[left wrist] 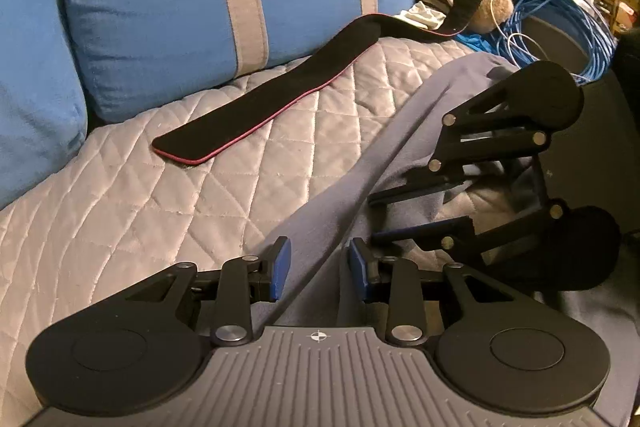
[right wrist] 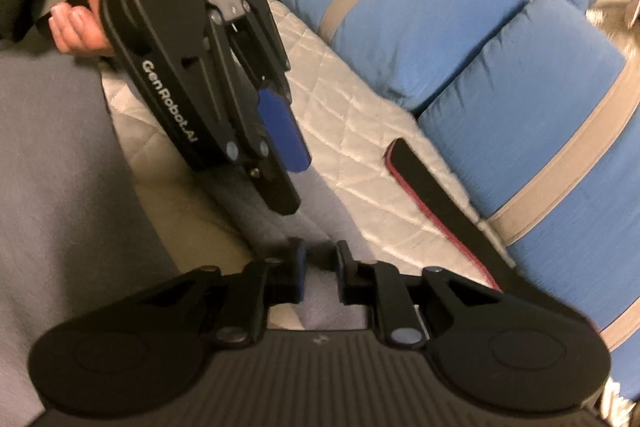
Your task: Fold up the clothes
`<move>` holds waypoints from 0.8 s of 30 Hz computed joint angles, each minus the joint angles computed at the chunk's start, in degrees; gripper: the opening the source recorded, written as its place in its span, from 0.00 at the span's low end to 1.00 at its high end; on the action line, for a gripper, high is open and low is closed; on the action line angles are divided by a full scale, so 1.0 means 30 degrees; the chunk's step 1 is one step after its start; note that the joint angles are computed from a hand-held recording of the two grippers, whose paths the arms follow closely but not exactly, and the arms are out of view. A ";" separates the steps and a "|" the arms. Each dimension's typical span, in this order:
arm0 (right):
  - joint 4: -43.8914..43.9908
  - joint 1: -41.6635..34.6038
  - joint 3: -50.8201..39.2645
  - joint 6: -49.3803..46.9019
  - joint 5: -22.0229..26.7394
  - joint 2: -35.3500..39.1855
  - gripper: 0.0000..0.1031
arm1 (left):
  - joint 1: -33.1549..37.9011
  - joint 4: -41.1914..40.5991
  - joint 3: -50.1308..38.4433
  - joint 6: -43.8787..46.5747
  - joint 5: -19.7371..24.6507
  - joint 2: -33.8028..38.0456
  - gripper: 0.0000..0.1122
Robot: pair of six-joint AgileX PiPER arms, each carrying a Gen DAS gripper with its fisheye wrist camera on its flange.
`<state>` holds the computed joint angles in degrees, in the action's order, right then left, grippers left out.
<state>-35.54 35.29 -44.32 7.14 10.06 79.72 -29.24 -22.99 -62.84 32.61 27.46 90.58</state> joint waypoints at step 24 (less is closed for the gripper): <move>-0.9867 0.5430 0.4020 1.5414 0.5210 -0.6027 0.04 | -0.7184 1.6279 0.3700 -1.3015 -0.0007 -0.5923 0.28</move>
<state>-65.14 51.58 -32.26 53.38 25.69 61.63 -50.79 25.84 -51.75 -6.44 27.44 72.81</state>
